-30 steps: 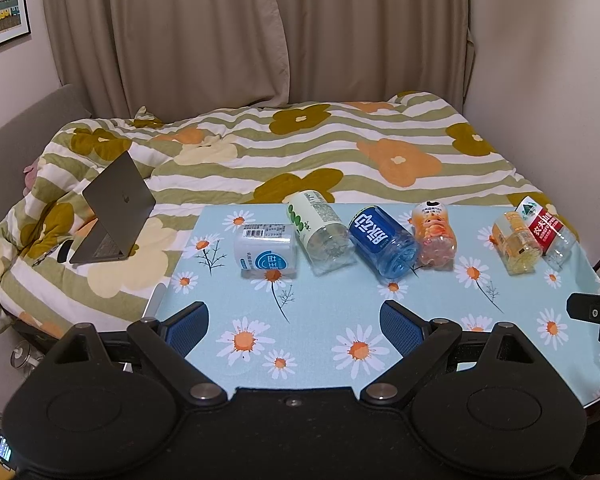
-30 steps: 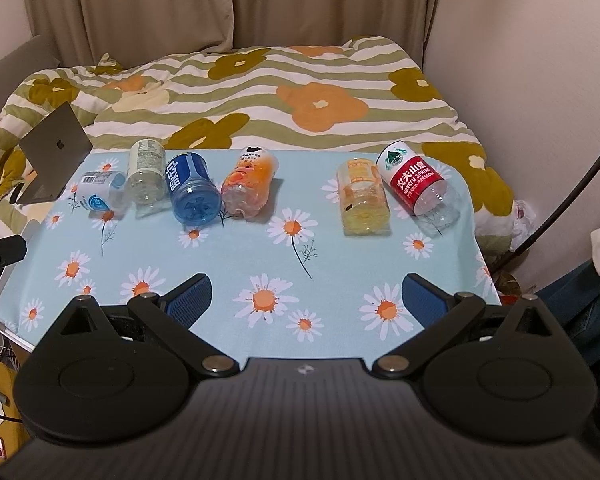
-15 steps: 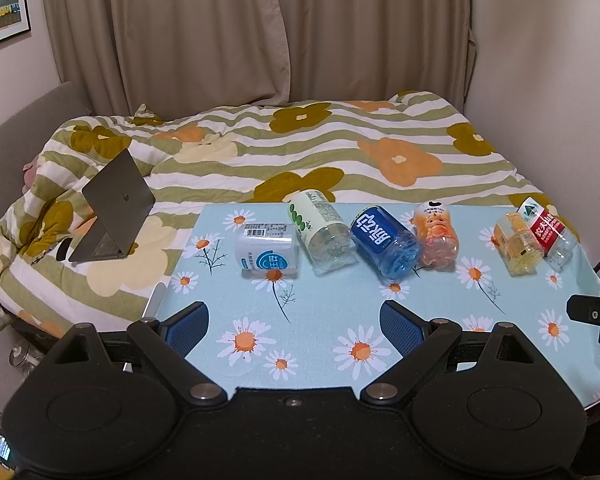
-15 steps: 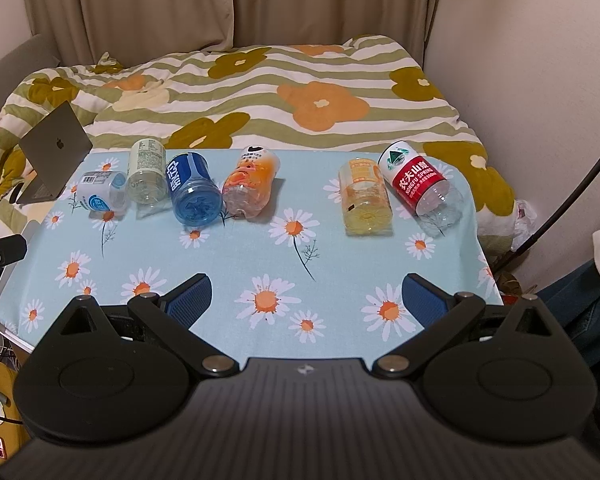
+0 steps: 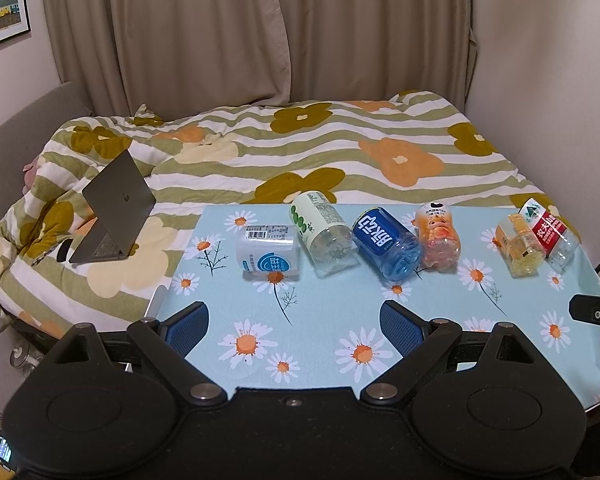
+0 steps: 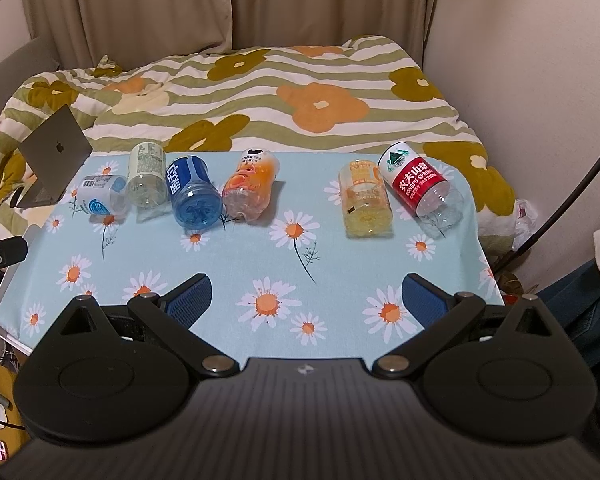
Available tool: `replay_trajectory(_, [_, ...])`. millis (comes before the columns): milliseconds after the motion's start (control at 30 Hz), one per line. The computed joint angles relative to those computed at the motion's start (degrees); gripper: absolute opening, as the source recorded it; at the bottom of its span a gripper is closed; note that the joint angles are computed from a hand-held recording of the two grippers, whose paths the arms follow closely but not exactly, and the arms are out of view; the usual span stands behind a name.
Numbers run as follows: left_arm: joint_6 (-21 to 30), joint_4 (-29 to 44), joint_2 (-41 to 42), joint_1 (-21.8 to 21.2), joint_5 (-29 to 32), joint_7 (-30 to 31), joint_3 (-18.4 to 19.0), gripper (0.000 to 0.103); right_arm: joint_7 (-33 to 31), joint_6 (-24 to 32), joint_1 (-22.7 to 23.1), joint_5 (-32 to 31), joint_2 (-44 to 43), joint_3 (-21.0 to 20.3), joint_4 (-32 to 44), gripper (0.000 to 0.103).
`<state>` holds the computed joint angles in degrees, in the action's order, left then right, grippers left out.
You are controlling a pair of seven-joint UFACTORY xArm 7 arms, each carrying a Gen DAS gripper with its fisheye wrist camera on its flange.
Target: Flip cup upright
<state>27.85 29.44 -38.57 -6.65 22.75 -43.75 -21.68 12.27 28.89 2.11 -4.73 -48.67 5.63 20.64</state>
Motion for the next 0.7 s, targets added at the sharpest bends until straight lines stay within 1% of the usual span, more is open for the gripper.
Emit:
replay_trajectory(100, [0.1, -0.1, -0.1, -0.1, 0.0, 0.0, 0.1, 0.095, -0.9, -0.6, -0.2, -0.1, 0.2, -0.9, -0.2, 0.103])
replay_trajectory(133, [0.0, -0.1, -0.1, -0.1, 0.0, 0.0, 0.1, 0.095, -0.5, 0.3, 0.0, 0.1, -0.7, -0.3, -0.2, 0.103])
replay_trajectory(400, [0.1, -0.1, -0.1, -0.1, -0.1, 0.1, 0.2, 0.095, 1.5, -0.5, 0.4, 0.1, 0.9, 1.1, 0.5, 0.103])
replay_trajectory(533, [0.0, -0.2, -0.1, -0.1, -0.1, 0.3, 0.4, 0.095, 0.8, -0.6, 0.7, 0.0, 1.6, 0.1, 1.2, 0.103])
replay_trajectory(700, [-0.4, -0.3, 0.4, 0.0, -0.3, 0.7, 0.7, 0.095, 1.0, -0.9, 0.6, 0.1, 2.0, 0.1, 1.3, 0.103])
